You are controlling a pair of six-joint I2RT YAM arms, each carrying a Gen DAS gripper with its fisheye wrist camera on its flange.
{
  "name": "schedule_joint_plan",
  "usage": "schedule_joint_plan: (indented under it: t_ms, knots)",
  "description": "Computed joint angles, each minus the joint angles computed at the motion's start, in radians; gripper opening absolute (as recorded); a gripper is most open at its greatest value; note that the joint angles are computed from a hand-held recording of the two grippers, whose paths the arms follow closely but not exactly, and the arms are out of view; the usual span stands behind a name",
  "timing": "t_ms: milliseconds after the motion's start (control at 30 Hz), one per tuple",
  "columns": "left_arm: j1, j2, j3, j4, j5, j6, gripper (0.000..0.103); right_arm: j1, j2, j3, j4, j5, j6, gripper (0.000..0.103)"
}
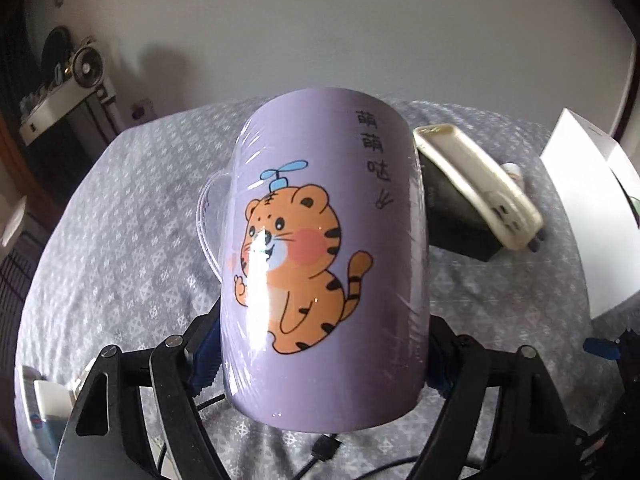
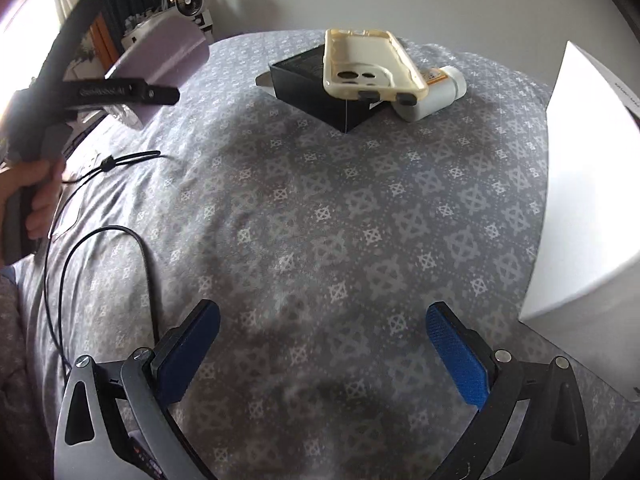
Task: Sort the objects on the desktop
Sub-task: 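Grasp the mug with the left gripper and lift it over the white box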
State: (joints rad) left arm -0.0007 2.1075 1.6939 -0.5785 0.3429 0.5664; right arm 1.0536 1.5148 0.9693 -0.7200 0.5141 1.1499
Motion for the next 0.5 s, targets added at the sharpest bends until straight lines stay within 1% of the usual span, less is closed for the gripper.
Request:
schedule_joint_plan:
  t_ms: [67, 133, 167, 200, 233, 300, 333, 433, 467, 500]
  knots:
    - [-0.015, -0.059, -0.014, -0.049, 0.029, 0.034, 0.079, 0.044, -0.01, 0.01, -0.089, 0.043, 0.072, 0.103]
    - [-0.04, -0.12, -0.031, -0.096, 0.05, 0.06, 0.079, 0.098, -0.03, 0.007, -0.192, 0.073, 0.187, 0.103]
    - [-0.054, -0.138, -0.014, -0.134, 0.057, 0.072, 0.079, 0.127, -0.048, -0.001, -0.245, 0.085, 0.261, 0.103]
    - [-0.073, -0.162, -0.014, -0.159, 0.056, 0.081, 0.08, 0.172, -0.063, -0.011, -0.305, 0.097, 0.362, 0.103]
    - [-0.09, -0.16, 0.019, -0.2, 0.058, 0.094, 0.08, 0.203, -0.081, -0.025, -0.348, 0.104, 0.442, 0.103]
    - [-0.139, -0.189, 0.03, -0.247, 0.044, 0.107, 0.08, 0.262, -0.129, -0.065, -0.422, 0.114, 0.609, 0.103]
    - [-0.167, -0.201, 0.034, -0.268, 0.031, 0.118, 0.08, 0.282, -0.165, -0.1, -0.443, 0.111, 0.699, 0.103]
    - [-0.273, -0.237, 0.036, -0.304, -0.023, 0.133, 0.08, 0.294, -0.266, -0.199, -0.441, 0.086, 0.85, 0.103]
    - [-0.307, -0.238, 0.054, -0.329, -0.033, 0.123, 0.08, 0.308, -0.302, -0.237, -0.426, 0.087, 0.896, 0.103]
    - [-0.348, -0.227, 0.087, -0.366, -0.041, 0.109, 0.08, 0.318, -0.321, -0.257, -0.415, 0.095, 0.912, 0.103]
